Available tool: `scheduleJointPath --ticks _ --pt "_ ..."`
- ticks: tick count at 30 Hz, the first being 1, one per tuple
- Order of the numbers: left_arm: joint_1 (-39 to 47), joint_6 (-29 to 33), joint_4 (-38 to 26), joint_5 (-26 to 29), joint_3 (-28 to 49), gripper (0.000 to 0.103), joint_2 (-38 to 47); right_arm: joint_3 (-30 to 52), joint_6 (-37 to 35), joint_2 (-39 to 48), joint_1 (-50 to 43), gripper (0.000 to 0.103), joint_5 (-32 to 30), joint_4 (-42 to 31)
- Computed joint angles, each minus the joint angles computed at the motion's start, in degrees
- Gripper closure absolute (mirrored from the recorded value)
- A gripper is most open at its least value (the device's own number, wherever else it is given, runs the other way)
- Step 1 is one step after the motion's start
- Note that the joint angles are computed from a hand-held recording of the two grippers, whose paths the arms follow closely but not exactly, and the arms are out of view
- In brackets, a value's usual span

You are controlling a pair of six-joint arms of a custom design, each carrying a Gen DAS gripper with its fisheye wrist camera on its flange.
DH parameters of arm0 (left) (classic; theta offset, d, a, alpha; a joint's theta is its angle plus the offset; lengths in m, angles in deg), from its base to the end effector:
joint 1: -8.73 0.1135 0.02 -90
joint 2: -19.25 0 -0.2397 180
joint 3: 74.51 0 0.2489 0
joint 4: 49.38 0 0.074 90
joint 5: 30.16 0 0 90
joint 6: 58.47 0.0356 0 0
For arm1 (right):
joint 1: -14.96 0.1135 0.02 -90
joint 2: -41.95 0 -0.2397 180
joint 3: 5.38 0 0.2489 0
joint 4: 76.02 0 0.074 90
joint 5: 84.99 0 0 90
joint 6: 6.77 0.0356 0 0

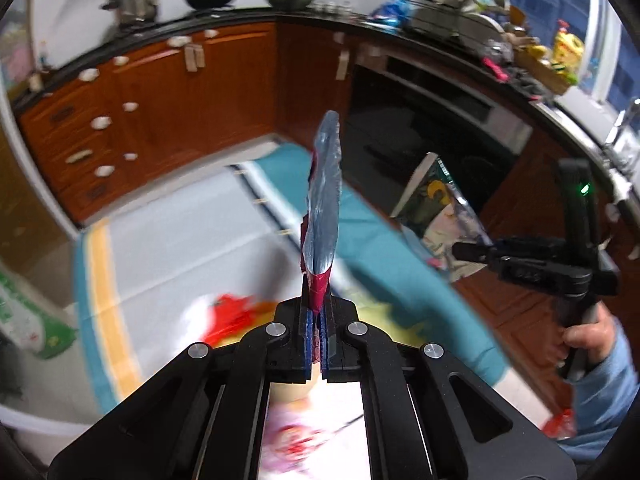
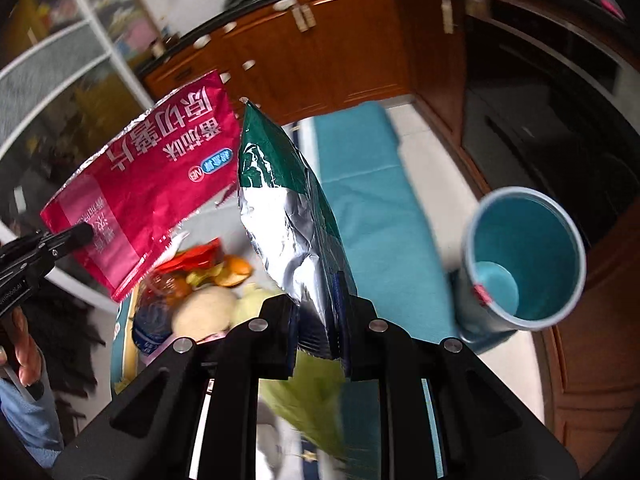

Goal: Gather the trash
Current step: 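Carry both wrappers over the teal bin and open both grippers to drop them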

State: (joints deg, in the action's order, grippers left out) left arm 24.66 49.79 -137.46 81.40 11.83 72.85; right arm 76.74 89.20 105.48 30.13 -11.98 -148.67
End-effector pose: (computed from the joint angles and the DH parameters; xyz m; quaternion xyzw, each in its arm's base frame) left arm 0.1459 0.0280 0.3529 0.0748 0.9364 -0.0846 0.3322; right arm 0.2024 0.0656 0.3199 -0.1209 0.9341 0.1941 0.2742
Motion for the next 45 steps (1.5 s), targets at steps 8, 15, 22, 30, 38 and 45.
scheduleJointPath --ticks 8,15,22,30,38,45 --pt "-37.32 -22.02 13.94 -12.10 2.27 0.100 17.73 2.43 -14.01 9.81 -28.80 0.088 -6.89 -0.85" --pt "-48.11 -27.74 20.30 -12.50 15.43 0.100 45.06 4.40 -18.36 27.05 -38.04 0.087 -5.38 2.85" --pt "-49.33 -29.00 18.85 -13.40 29.31 0.099 63.40 7.55 -17.30 36.76 -39.29 0.078 -3.78 5.27" --pt "-50.32 -28.10 18.72 -17.72 33.59 0.039 67.04 11.18 -13.87 39.14 -40.25 0.016 -4.44 5.14" --pt "-51.14 -27.40 18.15 -18.70 31.45 0.031 64.74 9.59 -15.03 35.95 -39.46 0.013 -0.56 3.86" --pt "-50.87 -27.31 18.32 -19.44 25.68 0.028 59.28 8.13 -15.39 31.32 -38.65 0.013 1.18 0.83"
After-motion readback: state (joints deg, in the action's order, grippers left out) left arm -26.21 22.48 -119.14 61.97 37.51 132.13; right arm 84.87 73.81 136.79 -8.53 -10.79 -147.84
